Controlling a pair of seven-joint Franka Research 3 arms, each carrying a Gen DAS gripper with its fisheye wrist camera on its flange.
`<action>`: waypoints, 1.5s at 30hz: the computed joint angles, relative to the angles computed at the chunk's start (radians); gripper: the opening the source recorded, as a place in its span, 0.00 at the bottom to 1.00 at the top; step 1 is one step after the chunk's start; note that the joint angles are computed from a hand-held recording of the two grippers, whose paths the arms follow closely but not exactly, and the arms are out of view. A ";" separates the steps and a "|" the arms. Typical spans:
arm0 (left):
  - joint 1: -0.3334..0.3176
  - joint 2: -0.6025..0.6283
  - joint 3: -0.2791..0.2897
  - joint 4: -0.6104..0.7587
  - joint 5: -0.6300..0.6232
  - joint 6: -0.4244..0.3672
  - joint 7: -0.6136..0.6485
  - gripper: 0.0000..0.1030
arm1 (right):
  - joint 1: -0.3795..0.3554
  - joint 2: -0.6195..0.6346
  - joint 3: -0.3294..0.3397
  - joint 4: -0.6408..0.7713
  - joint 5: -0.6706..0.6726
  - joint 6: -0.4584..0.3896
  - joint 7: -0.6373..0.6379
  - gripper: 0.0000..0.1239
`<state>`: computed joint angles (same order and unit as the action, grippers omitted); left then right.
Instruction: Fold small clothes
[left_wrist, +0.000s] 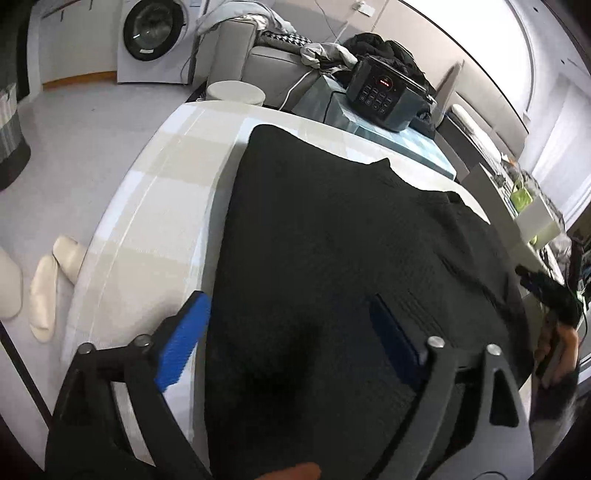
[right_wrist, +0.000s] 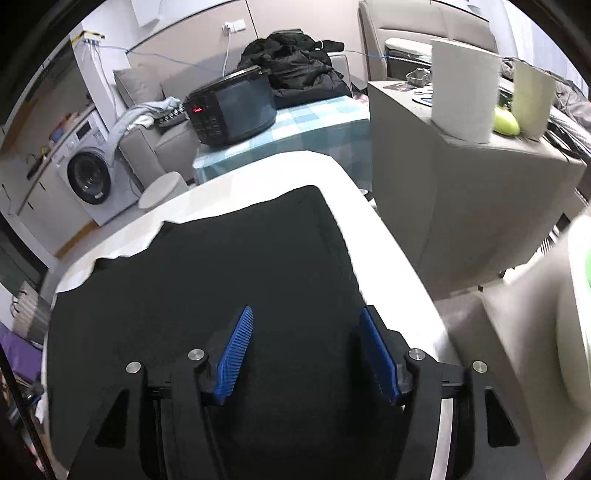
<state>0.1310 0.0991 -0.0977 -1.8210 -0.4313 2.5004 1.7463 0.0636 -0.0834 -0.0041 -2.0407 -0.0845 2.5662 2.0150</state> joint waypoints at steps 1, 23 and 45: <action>-0.002 0.009 0.001 0.010 0.011 0.000 -0.010 0.93 | 0.000 0.030 -0.007 0.031 0.030 -0.013 -0.025 0.51; 0.023 -0.027 0.002 -0.046 0.042 -0.011 -0.046 0.99 | 0.025 0.067 -0.047 0.075 -0.115 -0.029 0.010 0.32; -0.154 -0.429 0.217 -0.471 -0.433 -0.211 0.038 0.67 | 0.042 -0.673 0.066 -0.640 0.376 0.034 0.088 0.60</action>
<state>-0.0233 -0.3303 0.1196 -2.2923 -0.8642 2.2897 1.7847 0.1052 -0.7564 0.0621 -2.6804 0.2916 2.6003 2.1035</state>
